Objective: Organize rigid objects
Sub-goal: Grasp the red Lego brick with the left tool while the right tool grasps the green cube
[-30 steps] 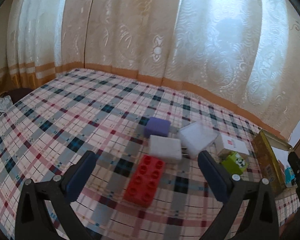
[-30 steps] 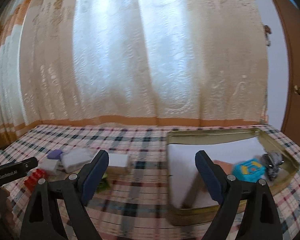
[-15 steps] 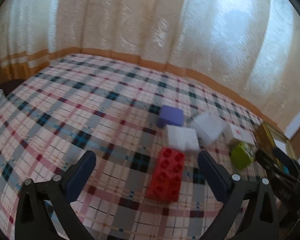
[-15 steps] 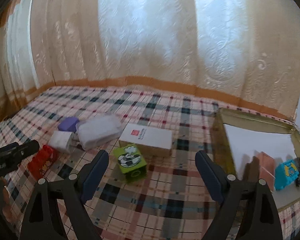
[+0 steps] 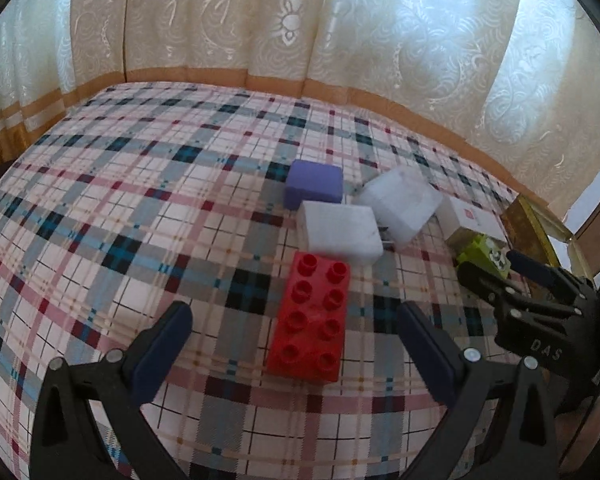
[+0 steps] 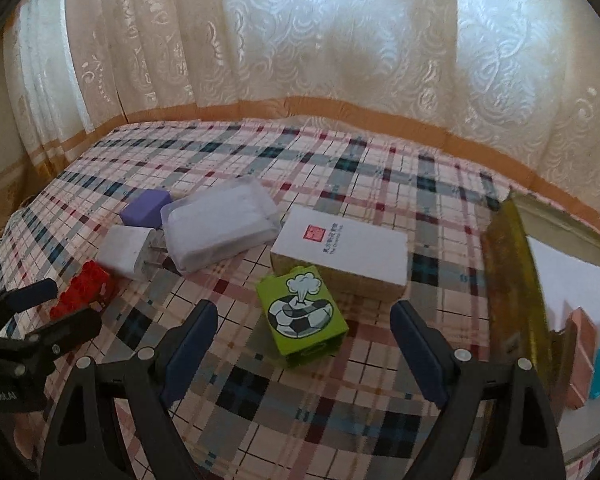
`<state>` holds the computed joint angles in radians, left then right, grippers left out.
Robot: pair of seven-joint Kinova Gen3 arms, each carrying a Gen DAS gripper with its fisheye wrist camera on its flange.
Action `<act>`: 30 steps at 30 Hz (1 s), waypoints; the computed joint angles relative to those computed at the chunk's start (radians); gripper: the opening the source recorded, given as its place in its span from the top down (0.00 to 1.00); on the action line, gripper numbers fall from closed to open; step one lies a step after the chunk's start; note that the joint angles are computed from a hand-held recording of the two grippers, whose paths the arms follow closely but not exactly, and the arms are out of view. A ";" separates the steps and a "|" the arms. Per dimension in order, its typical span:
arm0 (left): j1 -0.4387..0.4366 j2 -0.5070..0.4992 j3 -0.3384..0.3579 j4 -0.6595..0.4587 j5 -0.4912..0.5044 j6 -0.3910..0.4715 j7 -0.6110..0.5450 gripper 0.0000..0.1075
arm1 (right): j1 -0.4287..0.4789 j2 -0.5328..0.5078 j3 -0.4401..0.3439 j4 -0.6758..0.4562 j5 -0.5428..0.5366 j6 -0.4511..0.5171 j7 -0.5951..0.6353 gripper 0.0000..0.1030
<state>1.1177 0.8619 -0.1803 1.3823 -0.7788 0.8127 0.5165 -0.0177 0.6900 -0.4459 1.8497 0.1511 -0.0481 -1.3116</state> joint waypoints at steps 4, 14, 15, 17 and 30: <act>-0.020 0.013 0.025 -0.040 0.025 0.043 -0.057 0.05 | 0.035 0.023 -0.047 -0.032 0.002 0.048 0.009 0.30; -0.074 0.083 0.084 -0.222 0.129 0.221 -0.300 0.04 | 0.063 0.044 -0.081 -0.061 -0.075 0.097 0.091 0.67; -0.069 0.079 0.075 -0.208 0.131 0.205 -0.295 0.04 | 0.081 0.050 -0.101 -0.060 -0.077 0.102 0.101 0.67; -0.067 0.081 0.070 -0.213 0.138 0.207 -0.304 0.04 | 0.116 0.056 -0.138 -0.054 -0.085 0.109 0.120 0.67; -0.025 0.076 0.028 -0.193 0.129 0.230 -0.223 0.40 | 0.357 0.151 -0.383 -0.033 -0.205 0.141 0.290 0.67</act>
